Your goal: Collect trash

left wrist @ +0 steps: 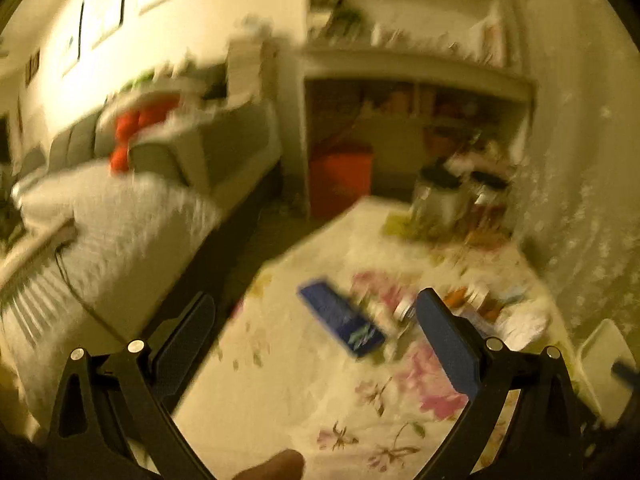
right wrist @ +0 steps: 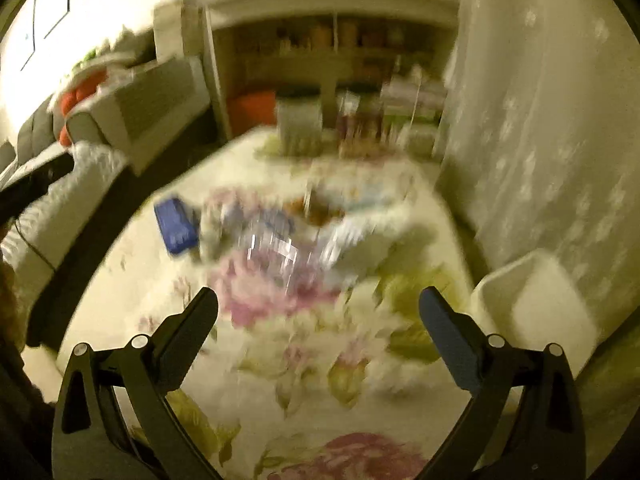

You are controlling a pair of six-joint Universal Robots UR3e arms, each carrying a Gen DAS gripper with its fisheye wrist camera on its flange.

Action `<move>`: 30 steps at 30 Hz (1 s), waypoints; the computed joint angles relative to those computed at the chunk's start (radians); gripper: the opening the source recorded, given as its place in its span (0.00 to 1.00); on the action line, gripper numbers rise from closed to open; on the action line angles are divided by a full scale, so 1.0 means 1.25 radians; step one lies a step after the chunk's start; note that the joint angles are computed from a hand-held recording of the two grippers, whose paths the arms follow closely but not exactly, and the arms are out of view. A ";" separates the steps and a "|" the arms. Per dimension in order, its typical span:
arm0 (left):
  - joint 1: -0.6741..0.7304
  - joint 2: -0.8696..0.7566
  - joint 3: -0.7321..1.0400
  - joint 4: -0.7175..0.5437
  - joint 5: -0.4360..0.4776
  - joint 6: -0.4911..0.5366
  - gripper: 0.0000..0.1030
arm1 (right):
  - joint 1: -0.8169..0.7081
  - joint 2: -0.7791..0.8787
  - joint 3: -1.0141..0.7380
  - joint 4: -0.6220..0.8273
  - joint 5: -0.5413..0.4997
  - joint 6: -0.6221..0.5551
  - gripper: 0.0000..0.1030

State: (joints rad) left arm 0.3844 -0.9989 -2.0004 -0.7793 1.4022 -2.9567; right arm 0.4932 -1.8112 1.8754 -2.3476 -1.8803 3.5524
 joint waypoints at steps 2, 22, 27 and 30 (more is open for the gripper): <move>-0.014 -0.039 -0.049 -0.007 0.038 0.005 0.95 | 0.011 0.039 0.051 -0.056 0.002 0.029 0.94; -0.255 -0.228 0.062 0.026 0.163 -0.161 0.95 | -0.045 0.140 -0.122 0.031 -0.101 0.049 0.94; -0.275 -0.204 0.078 0.013 0.142 -0.167 0.95 | -0.038 0.102 -0.151 0.058 -0.136 0.012 0.94; -0.283 -0.190 0.081 0.016 0.139 -0.170 0.95 | -0.017 0.095 -0.140 0.019 -0.191 -0.011 0.94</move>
State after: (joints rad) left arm 0.0306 -1.2358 -1.8995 -0.7589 1.5762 -3.1692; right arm 0.4715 -1.6928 1.7005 -2.3234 -2.1193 3.5391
